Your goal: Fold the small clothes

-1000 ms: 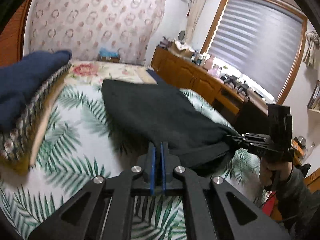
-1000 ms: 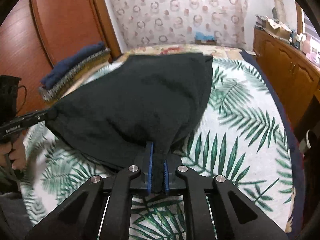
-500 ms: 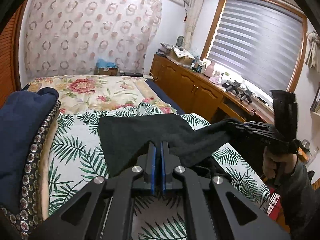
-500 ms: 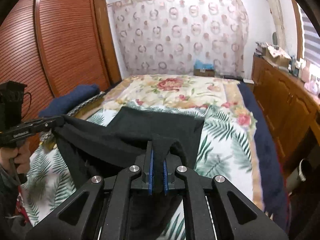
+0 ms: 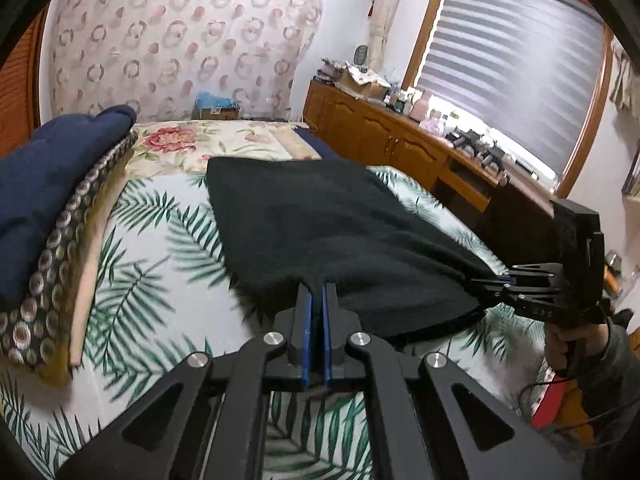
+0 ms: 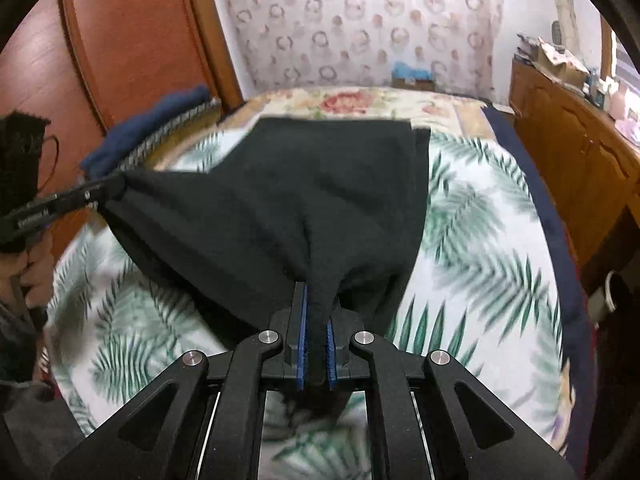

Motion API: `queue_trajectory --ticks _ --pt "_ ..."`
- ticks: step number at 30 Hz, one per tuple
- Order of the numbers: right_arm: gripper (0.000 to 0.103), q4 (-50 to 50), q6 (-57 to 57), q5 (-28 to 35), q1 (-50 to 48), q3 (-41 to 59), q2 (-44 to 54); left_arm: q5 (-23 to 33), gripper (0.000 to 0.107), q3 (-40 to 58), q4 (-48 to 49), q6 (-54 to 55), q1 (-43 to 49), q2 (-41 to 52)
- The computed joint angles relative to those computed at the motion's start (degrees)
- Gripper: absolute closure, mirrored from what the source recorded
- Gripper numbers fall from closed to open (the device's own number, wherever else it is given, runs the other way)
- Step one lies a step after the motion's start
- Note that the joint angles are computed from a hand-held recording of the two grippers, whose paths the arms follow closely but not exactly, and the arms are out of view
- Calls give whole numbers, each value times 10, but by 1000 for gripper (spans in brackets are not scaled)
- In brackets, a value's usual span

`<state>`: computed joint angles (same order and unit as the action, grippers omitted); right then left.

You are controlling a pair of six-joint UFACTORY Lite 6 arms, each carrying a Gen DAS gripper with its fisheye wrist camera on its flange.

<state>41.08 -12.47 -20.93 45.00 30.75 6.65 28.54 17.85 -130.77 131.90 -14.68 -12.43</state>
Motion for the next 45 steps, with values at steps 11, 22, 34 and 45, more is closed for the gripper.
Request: queue_trajectory --ticks 11,22,34,45 --pt "48 263 -123 -74 76 -6 60 22 105 -48 -38 42 0 -11" --pt "96 163 -49 -70 106 1 71 48 105 -34 -10 10 10 10" --pt "98 -54 -20 10 -87 31 -94 -10 106 239 91 -147 27 124" --pt "97 -633 433 140 -267 492 284 -133 104 666 221 -316 17 492"
